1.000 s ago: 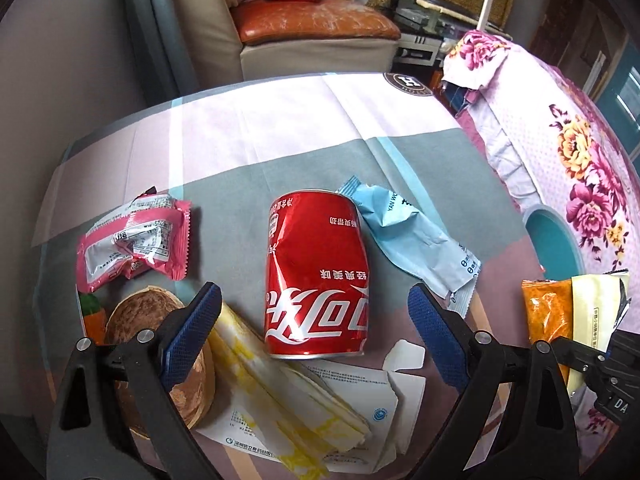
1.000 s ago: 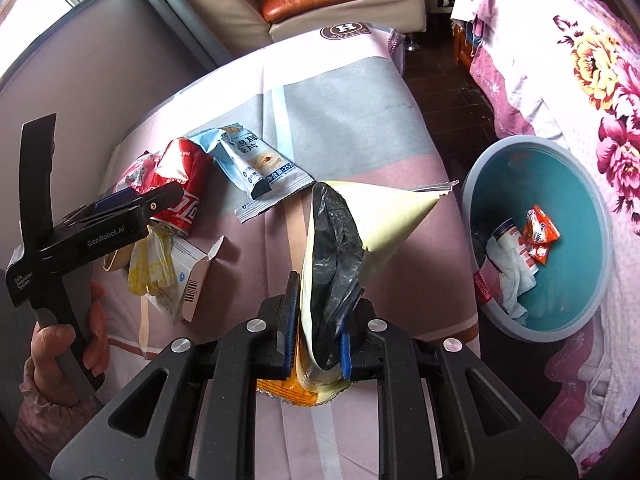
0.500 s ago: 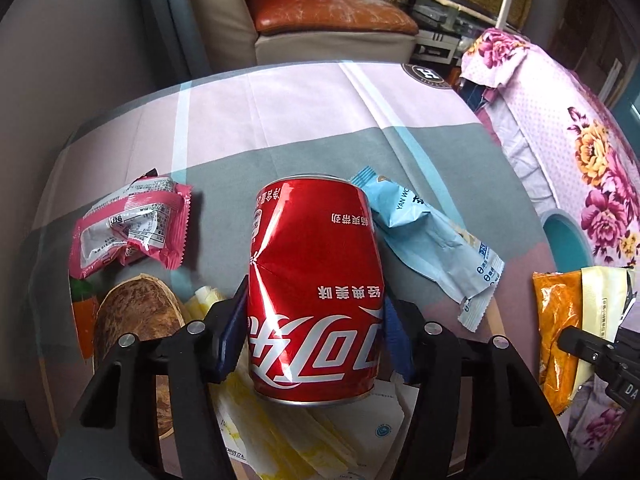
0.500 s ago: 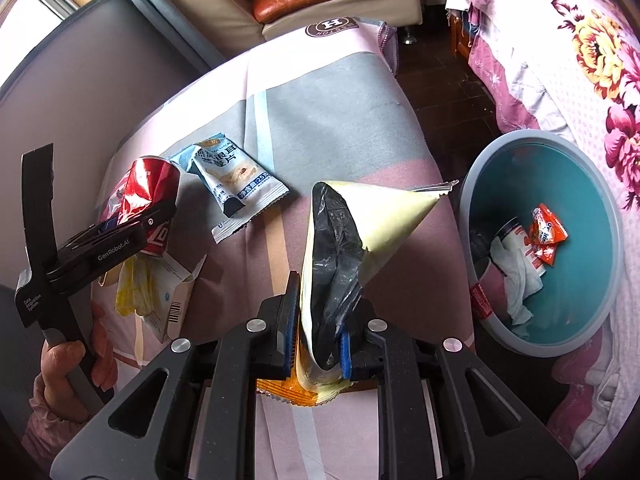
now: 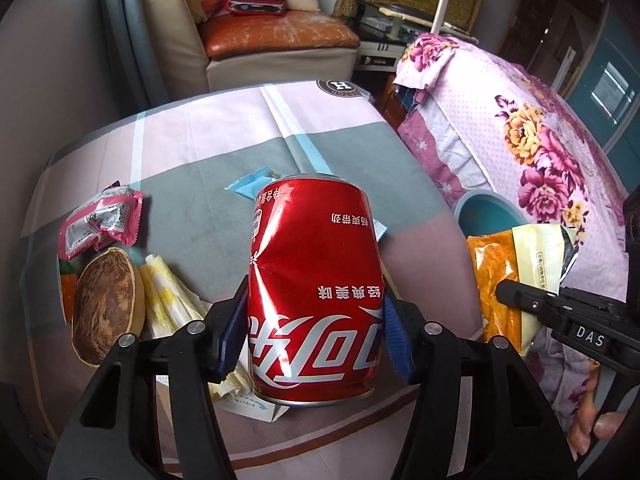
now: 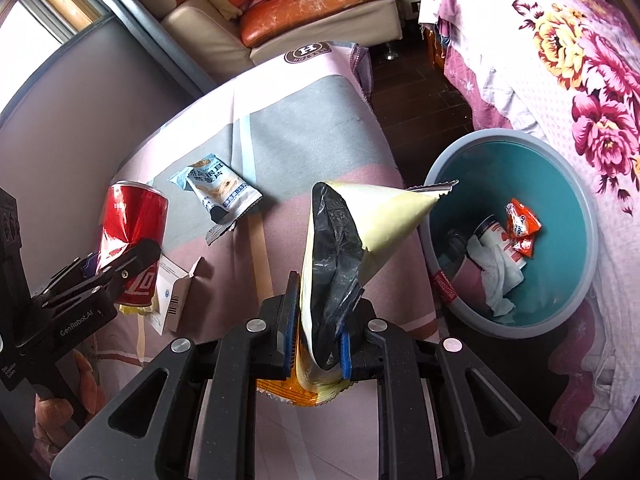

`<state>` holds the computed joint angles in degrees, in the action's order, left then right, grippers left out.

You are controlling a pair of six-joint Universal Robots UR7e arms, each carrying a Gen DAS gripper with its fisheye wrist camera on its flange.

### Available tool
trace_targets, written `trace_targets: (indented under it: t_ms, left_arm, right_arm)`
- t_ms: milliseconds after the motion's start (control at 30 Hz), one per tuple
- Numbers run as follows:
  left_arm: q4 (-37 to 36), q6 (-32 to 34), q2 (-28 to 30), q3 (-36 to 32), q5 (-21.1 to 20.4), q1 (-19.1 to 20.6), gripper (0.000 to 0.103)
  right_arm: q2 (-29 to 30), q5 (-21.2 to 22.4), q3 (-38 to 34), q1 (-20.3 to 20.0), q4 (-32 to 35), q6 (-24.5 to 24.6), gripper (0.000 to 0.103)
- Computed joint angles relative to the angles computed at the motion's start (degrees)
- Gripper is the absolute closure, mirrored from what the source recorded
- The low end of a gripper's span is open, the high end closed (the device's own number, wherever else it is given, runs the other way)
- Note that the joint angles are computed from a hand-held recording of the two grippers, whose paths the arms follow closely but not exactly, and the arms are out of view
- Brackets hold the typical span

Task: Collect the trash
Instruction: 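Carry the can over the teal bin and open left gripper while right drops the snack bag in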

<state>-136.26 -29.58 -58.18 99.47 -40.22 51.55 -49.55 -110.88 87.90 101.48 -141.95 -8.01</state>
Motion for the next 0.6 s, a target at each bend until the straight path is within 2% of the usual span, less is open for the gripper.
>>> trace_targets:
  t_ms: [267,600]
  left_arm:
    - [0.0,2.2,3.7,-2.0,-1.4,-2.4,0.043]
    - [3.3,3.6,9.7,-7.5,-2.9,-3.3,0.043]
  right_arm:
    - [-3.7,0.7,2.4,-2.5,-2.6,0.9,0.087]
    - [-6.6,1.3,3.8,-6.3,-5.8,1.0,0.087]
